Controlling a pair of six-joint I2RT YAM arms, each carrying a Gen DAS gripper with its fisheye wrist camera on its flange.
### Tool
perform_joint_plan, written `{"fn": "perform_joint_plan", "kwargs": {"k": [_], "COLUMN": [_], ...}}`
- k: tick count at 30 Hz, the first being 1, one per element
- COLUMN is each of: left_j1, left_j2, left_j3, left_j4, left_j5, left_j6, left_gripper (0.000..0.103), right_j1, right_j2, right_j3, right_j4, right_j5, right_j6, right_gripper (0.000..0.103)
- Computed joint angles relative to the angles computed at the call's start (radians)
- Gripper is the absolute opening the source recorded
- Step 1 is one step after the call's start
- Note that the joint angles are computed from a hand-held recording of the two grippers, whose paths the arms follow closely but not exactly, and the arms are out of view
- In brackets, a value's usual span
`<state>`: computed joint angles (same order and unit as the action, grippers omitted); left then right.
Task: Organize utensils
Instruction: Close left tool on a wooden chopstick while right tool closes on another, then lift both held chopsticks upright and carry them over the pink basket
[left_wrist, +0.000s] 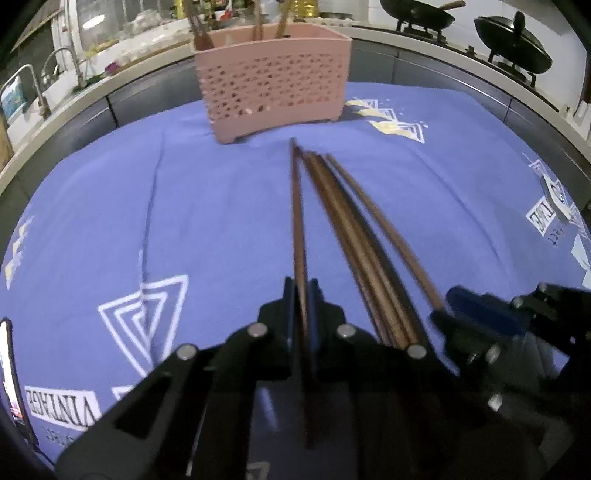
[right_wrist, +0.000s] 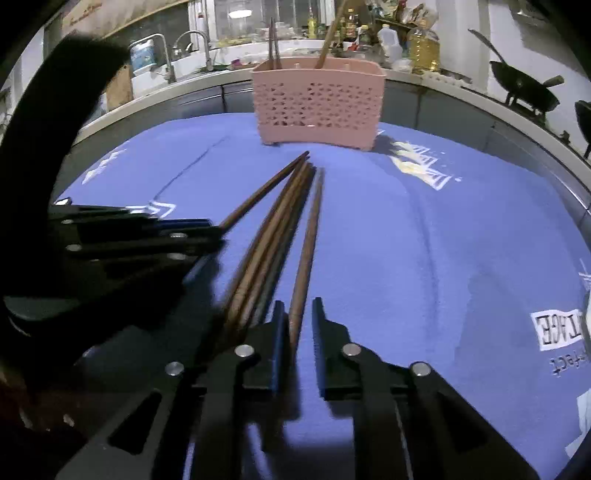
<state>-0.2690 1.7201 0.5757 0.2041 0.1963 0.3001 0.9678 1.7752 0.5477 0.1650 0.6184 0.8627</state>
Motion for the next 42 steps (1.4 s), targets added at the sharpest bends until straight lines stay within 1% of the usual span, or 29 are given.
{"fn": "perform_joint_plan", "kwargs": {"k": [1,3,9,12,18,20,21,22,24,28,34,42], "left_j1": [0.015,0.066,0.200,0.229,0.224,0.213,0.210,0.210,0.208,0.207,0.221,0.224], "left_j2": [0.001,-0.015,-0.075,-0.095,-0.083,-0.073,-0.067,-0.060,-0.055,-0.056,-0.054,-0.054], "left_j3": [0.001,-0.019,-0.106,-0.135,-0.120,-0.101,-0.090,-0.079,-0.077,-0.113,-0.124,-0.132], "left_j4": [-0.004,-0.011,0.001,0.010,0.010,-0.001,-0.008,-0.015,-0.009,0.054,0.071,0.087], "left_j5": [0.013,0.045,0.114,0.126,0.123,0.111,0.110,0.114,0.117,0.118,0.136,0.143], "left_j6": [0.009,0.040,0.148,0.171,0.173,0.161,0.152,0.145,0.132,0.131,0.134,0.133], "left_gripper": [0.007,0.007,0.007,0.007,0.008,0.014,0.020,0.023,0.025,0.026,0.027,0.027], "right_j1": [-0.012,-0.024,-0.019,-0.014,-0.030,-0.037,-0.037,-0.037,-0.034,-0.041,-0.091,-0.145], "right_j2": [-0.013,-0.031,-0.069,-0.067,-0.079,-0.085,-0.085,-0.085,-0.082,-0.082,-0.096,-0.090], "right_j3": [-0.015,-0.029,-0.085,-0.084,-0.083,-0.090,-0.091,-0.090,-0.083,-0.080,-0.098,-0.079], "right_j4": [0.006,-0.012,-0.002,-0.003,-0.003,0.006,0.007,0.004,-0.004,-0.007,0.040,0.049], "right_j5": [-0.008,-0.002,-0.003,0.003,-0.026,-0.039,-0.042,-0.042,-0.038,-0.045,-0.095,-0.138], "right_j6": [0.008,0.019,0.053,0.065,0.065,0.069,0.072,0.077,0.085,0.082,0.058,-0.005], "right_gripper": [0.008,0.007,0.007,0.007,0.007,0.007,0.007,0.007,0.008,0.008,0.008,0.008]}}
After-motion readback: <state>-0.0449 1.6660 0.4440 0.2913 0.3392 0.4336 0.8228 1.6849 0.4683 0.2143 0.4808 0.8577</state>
